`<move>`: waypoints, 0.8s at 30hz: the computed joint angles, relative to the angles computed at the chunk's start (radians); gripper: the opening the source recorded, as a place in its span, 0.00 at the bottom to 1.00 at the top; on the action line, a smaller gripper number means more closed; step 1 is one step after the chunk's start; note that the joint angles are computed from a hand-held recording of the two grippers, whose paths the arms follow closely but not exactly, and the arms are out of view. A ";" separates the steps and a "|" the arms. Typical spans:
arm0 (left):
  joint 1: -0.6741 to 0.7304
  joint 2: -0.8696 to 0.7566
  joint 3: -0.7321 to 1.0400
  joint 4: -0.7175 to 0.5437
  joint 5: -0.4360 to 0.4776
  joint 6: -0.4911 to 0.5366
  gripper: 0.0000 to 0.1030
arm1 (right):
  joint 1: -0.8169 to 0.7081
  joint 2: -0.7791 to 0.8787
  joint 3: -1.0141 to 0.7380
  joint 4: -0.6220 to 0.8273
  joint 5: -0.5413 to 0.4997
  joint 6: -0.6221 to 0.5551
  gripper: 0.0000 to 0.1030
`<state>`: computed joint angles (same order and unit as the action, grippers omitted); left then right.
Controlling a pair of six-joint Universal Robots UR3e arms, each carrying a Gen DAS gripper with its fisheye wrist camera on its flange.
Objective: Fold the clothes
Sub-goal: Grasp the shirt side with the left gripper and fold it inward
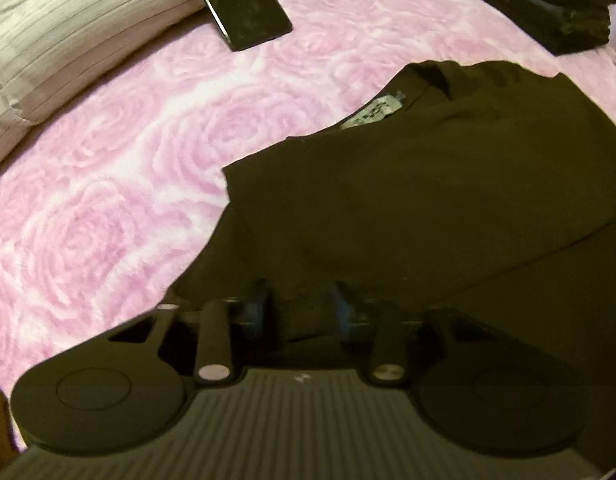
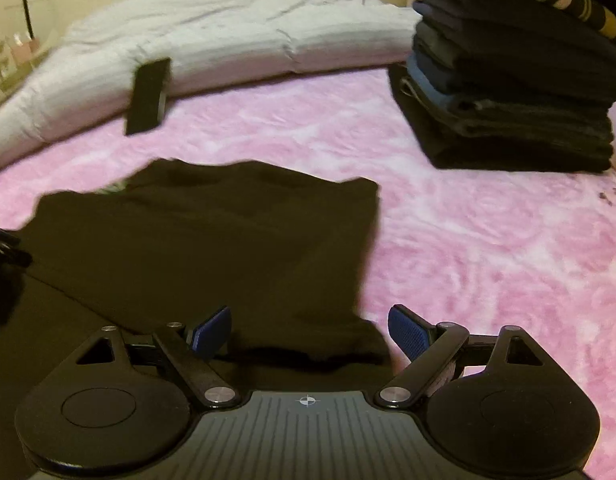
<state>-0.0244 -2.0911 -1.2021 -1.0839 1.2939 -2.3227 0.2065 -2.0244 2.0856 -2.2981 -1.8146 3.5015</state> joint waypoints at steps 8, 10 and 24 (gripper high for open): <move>0.063 0.099 -0.039 0.115 -0.092 -0.074 0.04 | 0.005 -0.017 0.034 0.018 -0.004 -0.163 0.86; 0.063 0.099 -0.050 0.117 -0.064 -0.064 0.04 | -0.007 -0.021 0.048 0.013 0.017 -0.171 0.86; 0.059 0.145 -0.207 0.149 0.040 0.062 0.07 | -0.070 -0.052 0.070 0.061 -0.118 -0.017 0.86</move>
